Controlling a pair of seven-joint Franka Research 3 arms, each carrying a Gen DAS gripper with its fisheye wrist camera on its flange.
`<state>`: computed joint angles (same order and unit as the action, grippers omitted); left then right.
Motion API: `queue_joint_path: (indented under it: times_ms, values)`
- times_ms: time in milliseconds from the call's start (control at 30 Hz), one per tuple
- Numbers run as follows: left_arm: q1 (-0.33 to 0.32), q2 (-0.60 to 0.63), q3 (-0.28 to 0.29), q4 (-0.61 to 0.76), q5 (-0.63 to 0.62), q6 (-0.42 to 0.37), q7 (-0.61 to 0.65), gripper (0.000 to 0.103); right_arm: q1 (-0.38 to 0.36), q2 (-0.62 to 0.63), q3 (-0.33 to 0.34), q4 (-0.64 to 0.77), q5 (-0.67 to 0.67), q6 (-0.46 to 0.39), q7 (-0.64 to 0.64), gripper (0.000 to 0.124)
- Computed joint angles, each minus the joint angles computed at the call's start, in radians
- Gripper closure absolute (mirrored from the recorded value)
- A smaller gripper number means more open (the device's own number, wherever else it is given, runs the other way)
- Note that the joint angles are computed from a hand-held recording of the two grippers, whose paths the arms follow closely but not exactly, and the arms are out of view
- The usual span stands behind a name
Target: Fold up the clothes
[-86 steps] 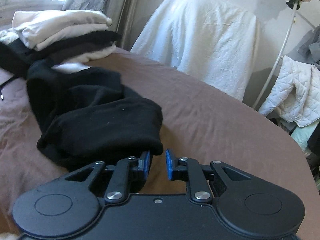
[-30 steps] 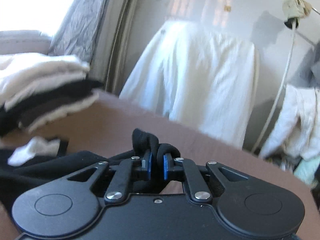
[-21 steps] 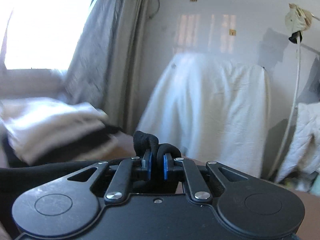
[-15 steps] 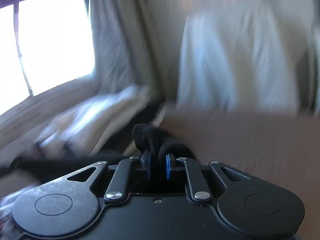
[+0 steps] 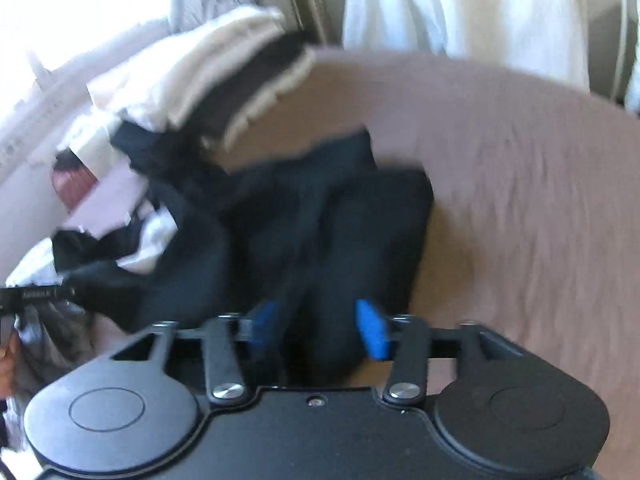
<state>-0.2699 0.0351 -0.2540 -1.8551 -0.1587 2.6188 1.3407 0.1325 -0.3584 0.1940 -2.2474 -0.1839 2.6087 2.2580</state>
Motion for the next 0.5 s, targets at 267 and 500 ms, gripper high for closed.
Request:
queue_joint_path:
  times_ms: [267,500]
  values:
    - [0.003,0.066,-0.002,0.057,0.041,-0.067,-0.063,0.097,0.019,0.314,-0.005,0.192,-0.213,-0.010,0.035,0.041]
    - [-0.006,0.099,-0.006,0.072,0.161,-0.102,-0.115,0.096,0.127,0.336,-0.076,0.193,-0.623,-0.113,0.238,0.115]
